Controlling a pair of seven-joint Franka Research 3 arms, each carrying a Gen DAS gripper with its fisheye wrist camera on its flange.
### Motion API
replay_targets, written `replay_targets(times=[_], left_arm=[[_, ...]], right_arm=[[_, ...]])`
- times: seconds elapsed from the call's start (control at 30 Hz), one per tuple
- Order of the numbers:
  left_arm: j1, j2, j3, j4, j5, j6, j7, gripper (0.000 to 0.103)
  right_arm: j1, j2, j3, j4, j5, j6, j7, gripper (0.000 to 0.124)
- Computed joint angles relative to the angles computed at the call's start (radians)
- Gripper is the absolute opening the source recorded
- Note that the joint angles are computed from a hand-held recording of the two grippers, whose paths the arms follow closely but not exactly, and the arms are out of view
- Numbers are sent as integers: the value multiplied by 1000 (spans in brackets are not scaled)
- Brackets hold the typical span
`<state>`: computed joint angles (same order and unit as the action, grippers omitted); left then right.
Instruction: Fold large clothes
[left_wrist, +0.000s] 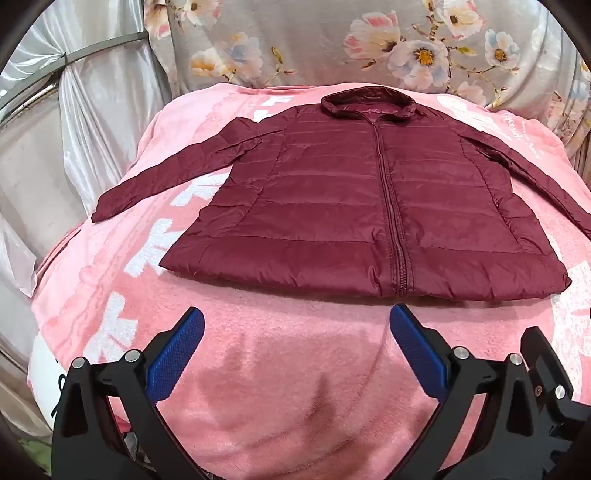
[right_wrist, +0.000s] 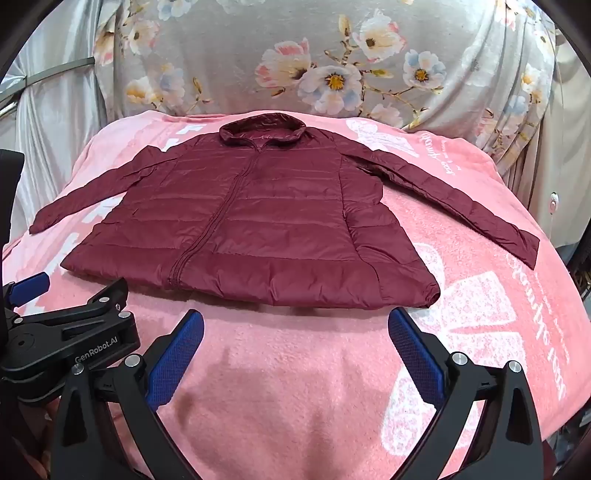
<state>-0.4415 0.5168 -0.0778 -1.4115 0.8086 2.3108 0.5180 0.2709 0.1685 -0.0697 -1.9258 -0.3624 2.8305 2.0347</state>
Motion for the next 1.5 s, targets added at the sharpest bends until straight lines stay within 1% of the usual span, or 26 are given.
replay_targets(times=[0.07,0.37,0.57,1.03,1.13,1.5], left_arm=[[-3,-2,3,-4,9,4,-10,98],[-7,-10,4,-15,22,6,-24,98],[-2,0,1,6,11,0,-9,98],[3,-12,3,-9,18,13,-20,98],[4,-13,2,-11,19,14,-21,98],[6,-17,1,-14,18,16,-21,98]], right_arm=[[-1,-1,0,-3,2,10,2,98],[3,-2,-4,-4,-16,6,12,98],[1,-3,-2,-4,-15,4,11,98],[0,-8,2,-2,-11,1,8,98],[7,-16,5,5,-22,-16,23,98],[-1,-17,8,-4,-24,-5,21,98]])
